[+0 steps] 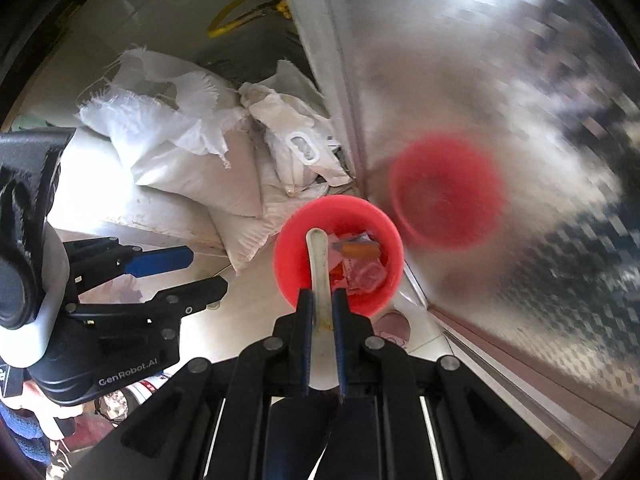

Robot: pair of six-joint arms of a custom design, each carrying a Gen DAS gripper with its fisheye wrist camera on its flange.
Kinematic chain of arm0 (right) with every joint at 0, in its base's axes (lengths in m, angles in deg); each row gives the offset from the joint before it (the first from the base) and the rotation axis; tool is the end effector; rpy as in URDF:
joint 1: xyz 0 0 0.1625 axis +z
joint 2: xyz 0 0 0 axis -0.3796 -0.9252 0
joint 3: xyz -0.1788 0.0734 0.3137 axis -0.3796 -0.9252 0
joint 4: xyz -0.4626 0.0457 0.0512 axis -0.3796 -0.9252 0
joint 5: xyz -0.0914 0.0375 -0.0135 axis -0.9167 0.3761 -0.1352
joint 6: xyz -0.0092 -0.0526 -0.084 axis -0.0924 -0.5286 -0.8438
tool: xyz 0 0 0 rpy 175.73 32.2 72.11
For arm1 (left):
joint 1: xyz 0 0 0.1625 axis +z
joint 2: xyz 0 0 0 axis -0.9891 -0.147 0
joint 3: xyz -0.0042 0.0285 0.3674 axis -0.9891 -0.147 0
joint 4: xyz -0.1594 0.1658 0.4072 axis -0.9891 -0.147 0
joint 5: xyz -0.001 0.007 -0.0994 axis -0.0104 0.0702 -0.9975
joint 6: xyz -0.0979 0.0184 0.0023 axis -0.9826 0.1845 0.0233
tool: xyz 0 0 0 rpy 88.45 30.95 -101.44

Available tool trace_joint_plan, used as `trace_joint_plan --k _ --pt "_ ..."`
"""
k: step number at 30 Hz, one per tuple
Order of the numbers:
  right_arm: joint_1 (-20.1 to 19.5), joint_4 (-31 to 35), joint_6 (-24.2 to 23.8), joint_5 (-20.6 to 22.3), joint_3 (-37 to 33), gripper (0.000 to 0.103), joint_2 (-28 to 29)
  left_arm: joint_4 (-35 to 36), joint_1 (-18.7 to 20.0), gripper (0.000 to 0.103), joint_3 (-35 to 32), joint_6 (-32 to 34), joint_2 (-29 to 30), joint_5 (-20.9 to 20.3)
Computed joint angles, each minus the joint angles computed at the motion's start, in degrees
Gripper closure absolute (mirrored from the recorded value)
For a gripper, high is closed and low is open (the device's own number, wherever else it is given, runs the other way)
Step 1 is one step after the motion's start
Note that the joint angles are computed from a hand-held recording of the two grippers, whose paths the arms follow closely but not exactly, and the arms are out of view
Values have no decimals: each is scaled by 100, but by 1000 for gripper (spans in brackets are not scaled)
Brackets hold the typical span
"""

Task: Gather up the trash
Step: 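Open both grippers to drop the brush and spoon into the bucket, then raise both grippers back up to the counter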

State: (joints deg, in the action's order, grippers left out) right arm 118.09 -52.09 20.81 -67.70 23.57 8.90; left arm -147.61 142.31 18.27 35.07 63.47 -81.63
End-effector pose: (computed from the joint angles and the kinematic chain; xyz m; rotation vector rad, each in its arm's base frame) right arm 0.1505 -0.7454 0.1884 -0.2433 -2.5152 0.3925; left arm -0.2513 -0.8160 0.0566 0.9320 2.4182 0.3329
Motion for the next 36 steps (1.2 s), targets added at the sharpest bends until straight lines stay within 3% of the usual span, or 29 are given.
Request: trace_joint_plan --k 3,7,18,20,23,36 --pt "11 72 -161 72 -160 94 135 -16 61 63 49 -127 -69 57" --pt "17 82 -481 223 -286 94 264 -393 97 45 501 -141 -373 239" --pt "82 435 -789 223 -685 93 635 -610 161 32 929 -236 -717 514" --pt "94 478 -714 219 -673 76 627 -805 129 29 1102 -164 -826 596" --pt "118 458 -646 228 -631 64 598 -1011 64 27 1325 -116 -983 764" --pt "694 1149 -323 -289 -981 44 414 -551 -383 22 1146 -639 -1511 773"
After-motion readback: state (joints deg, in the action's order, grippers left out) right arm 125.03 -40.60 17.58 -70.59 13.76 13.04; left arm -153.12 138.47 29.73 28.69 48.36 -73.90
